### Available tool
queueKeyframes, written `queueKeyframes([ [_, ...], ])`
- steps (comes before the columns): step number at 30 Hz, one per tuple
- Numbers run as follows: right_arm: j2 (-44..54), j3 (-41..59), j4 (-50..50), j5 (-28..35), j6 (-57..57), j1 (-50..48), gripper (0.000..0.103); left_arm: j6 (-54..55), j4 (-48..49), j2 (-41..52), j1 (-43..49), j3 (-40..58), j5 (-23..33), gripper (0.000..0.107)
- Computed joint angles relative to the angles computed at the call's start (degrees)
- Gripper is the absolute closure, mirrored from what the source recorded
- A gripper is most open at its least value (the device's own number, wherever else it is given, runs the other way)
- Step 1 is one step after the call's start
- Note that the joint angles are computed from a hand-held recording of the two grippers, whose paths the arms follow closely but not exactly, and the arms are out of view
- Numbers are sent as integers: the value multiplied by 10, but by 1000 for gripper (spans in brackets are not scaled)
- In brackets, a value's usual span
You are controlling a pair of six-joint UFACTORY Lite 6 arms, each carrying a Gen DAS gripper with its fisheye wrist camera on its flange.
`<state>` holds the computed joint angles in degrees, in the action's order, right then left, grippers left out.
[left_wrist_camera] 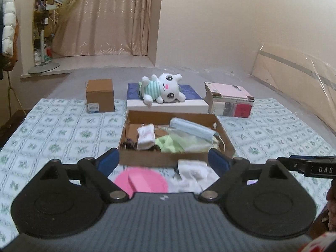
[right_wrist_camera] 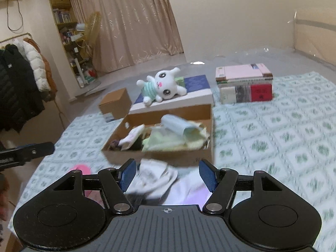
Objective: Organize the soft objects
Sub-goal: 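Open the left tool over the box while the right tool releases the mask, then move both open tools back to the pile beside the pink bottle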
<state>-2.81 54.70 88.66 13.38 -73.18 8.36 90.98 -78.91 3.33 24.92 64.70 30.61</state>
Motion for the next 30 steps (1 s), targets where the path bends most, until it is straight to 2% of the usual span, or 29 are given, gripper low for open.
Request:
queueKeyframes([
  [3, -71, -82, 40, -14, -24, 14, 36, 48, -43, -64, 25, -87, 19, 17],
  [5, -107, -119, 36, -25, -15, 23, 36, 71, -71, -110, 38, -146, 12, 17],
  [10, -188, -192, -48, -39, 80, 36, 36, 102, -95, -191, 71, -241, 15, 18],
  [15, -235, -226, -141, -57, 174, 54, 36, 213, -160, -260, 77, -323, -10, 21],
  [22, -258, -249, -165, -65, 202, 75, 36, 216, -133, -280, 80, -358, -21, 21],
  [26, -257, -254, -140, -65, 178, 76, 36, 165, -88, -269, 83, -356, -19, 21],
  [30, -250, -256, -105, -61, 145, 71, 36, 160, -82, -264, 79, -357, -23, 21],
])
